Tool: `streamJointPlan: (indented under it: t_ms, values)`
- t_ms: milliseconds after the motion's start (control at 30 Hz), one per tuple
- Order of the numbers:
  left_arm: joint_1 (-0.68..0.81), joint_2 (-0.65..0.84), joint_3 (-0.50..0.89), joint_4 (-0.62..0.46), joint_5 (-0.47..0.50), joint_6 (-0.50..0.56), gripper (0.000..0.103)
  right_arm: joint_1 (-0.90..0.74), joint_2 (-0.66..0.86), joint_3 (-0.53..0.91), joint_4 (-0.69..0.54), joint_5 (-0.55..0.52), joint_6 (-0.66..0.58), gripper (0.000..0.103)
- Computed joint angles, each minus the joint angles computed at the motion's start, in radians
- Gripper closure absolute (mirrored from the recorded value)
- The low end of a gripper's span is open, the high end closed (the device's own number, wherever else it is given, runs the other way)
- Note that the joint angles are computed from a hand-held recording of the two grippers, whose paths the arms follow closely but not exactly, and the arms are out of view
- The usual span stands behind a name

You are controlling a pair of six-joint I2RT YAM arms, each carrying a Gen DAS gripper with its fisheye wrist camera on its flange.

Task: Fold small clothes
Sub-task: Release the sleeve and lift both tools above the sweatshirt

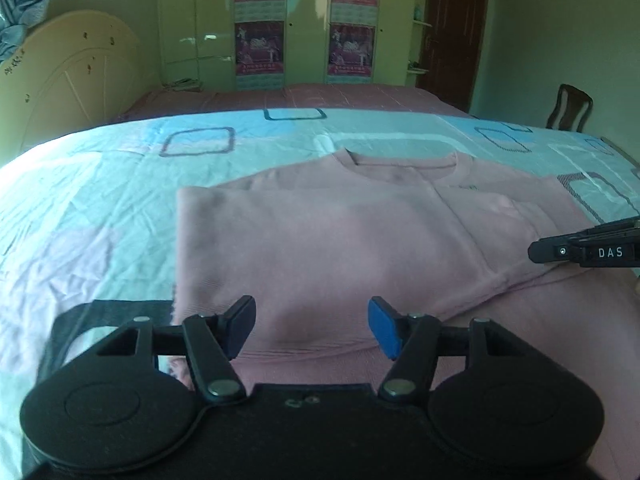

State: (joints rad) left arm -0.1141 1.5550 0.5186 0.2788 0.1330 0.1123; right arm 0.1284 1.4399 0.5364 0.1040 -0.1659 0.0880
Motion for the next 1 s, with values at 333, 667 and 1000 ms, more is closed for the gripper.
streamJointPlan:
  t_ms: [333,667,1000]
  values:
    - [0.056,0.026,0.017,-0.025,0.099,0.049,0.038,-0.043,-0.034,-0.035,0.029,-0.014,0.000,0.092]
    - [0.120,0.444,0.554,-0.160,0.092,0.084,0.033,-0.063,0.334,0.329,0.000,0.061,0.052,0.092]
    - [0.132,0.423,0.472,-0.053,0.148,0.151,0.031,0.005,0.306,0.316,0.025,0.120,0.038,0.080]
